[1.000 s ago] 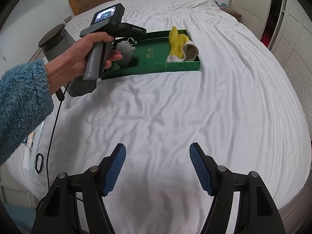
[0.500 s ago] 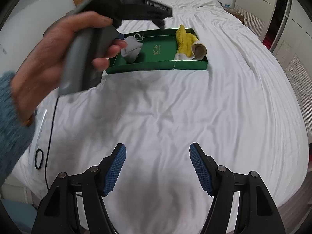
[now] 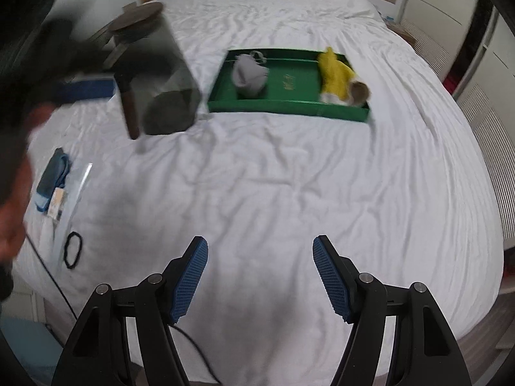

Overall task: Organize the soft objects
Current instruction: 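Move both grippers back toward the remaining items on the bed, then grasp the soap box with the left gripper while the right gripper grasps the black hair tie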

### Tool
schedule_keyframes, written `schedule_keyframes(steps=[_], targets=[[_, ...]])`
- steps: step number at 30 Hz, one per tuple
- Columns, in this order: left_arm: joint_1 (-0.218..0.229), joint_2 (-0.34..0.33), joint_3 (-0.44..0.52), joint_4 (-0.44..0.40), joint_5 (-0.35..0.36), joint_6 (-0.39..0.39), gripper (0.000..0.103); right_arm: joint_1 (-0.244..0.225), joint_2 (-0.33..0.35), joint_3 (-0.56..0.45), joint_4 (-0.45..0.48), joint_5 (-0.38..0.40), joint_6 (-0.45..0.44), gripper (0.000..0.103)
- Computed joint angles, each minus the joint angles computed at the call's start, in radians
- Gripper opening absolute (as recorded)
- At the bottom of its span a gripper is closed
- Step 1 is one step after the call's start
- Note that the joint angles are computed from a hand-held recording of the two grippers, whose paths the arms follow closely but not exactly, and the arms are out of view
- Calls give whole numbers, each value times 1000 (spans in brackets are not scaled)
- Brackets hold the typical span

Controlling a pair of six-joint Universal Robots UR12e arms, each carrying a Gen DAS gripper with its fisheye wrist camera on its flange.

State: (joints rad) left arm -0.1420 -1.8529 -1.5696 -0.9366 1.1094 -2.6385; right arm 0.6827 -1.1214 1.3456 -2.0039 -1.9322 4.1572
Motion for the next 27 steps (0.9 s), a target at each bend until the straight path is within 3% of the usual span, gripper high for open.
schedule_keyframes(steps=[8, 15, 19, 27], targets=[[141, 54, -97, 5, 135, 132, 101, 20, 109, -144, -28, 36, -68, 68], [252, 28, -106, -52, 189, 175, 99, 35, 237, -301, -60, 95, -122, 68], [289, -3, -85, -114, 175, 204, 98, 42, 303, -371, -74, 140, -144, 68], [315, -64, -46, -184, 151, 211, 97, 52, 403, -471, -68, 196, -140, 68]])
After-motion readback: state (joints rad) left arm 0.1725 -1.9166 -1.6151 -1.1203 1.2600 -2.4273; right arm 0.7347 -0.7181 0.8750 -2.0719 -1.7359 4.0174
